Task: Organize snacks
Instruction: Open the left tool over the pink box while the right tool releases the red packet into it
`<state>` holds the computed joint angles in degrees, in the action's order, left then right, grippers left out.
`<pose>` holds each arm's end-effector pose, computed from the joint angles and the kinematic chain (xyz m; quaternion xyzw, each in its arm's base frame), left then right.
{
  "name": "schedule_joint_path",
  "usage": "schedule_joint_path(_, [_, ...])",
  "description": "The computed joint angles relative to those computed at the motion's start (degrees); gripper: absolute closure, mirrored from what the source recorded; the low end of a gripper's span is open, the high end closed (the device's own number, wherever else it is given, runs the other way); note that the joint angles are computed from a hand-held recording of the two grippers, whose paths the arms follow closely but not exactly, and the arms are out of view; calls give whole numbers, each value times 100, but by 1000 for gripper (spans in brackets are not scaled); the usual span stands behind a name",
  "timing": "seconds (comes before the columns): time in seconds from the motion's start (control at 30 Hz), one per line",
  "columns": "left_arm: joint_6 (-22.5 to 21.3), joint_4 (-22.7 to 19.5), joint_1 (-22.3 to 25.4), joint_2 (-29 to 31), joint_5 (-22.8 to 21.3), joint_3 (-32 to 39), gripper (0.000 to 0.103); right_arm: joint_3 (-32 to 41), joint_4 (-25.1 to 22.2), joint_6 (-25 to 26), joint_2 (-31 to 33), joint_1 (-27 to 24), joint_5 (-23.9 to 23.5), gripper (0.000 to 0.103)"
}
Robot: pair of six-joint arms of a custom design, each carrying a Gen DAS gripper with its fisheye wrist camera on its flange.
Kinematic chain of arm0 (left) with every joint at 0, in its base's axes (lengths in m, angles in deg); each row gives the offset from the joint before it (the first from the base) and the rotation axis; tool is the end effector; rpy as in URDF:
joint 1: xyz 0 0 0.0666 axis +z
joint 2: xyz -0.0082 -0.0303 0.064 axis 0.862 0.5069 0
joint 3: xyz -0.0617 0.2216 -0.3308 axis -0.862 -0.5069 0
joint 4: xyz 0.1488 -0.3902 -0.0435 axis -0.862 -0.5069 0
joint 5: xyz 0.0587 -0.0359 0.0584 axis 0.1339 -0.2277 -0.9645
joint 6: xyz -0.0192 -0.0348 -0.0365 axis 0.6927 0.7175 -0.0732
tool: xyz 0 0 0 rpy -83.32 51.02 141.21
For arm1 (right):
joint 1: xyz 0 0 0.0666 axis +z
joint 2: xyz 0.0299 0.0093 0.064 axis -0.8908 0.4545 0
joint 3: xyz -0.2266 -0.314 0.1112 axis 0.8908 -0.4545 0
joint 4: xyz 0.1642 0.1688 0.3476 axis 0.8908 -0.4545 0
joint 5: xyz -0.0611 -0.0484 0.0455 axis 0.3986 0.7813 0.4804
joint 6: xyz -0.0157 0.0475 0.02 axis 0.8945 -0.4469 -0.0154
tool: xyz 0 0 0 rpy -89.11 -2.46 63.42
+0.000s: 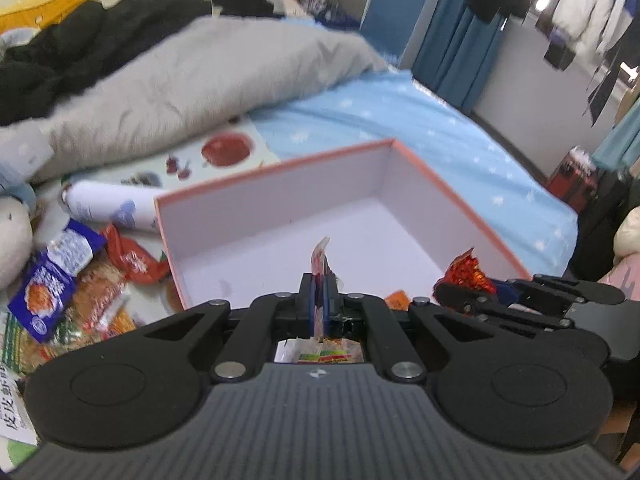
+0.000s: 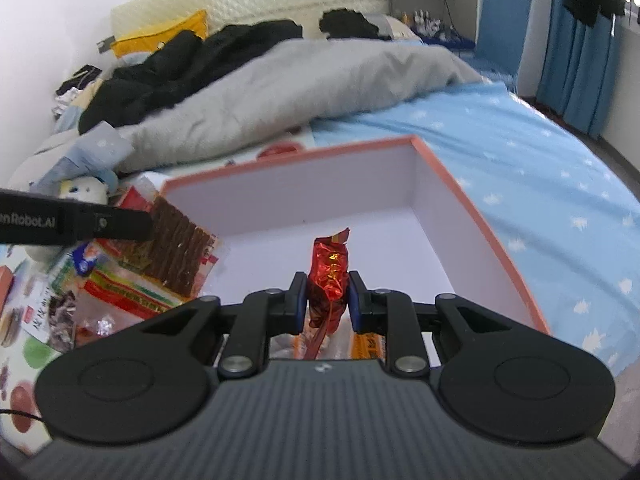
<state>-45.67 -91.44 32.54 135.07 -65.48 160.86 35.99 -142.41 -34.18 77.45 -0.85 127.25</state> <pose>0.3582 -0.1888 0.5776 0.1806 0.9209 -0.1673 0.3021 0.2484 0.4215 0.5473 0.0569 0.9236 0.0243 0.3783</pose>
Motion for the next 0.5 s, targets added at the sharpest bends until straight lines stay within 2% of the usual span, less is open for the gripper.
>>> schedule_joint_path(0.2, [-7,-96,19,76,8,-91,98,-261,165,-26,-89,-52,-205,78])
schedule_joint_path(0.23, [-18,-104,11,63,7,-80,92,-268,204,-11,-105,-39,-192,78])
schedule_joint_path(0.27, [-25,-116,15,64,2,-60,80,-252,209,-18,-109,-32,-186,78])
schedule_joint_path(0.3, [-10,-99,15,42,-26,-49,75,-227,183,-27,-106,-29,-170,67])
schedule_joint_path(0.37, [-17,-31,23,-27,-60,-40,50,-154,148,14,-92,13,-60,48])
schedule_joint_path(0.5, [-38,11,122,-179,-19,24,48,77,91,201,-37,137,177,48])
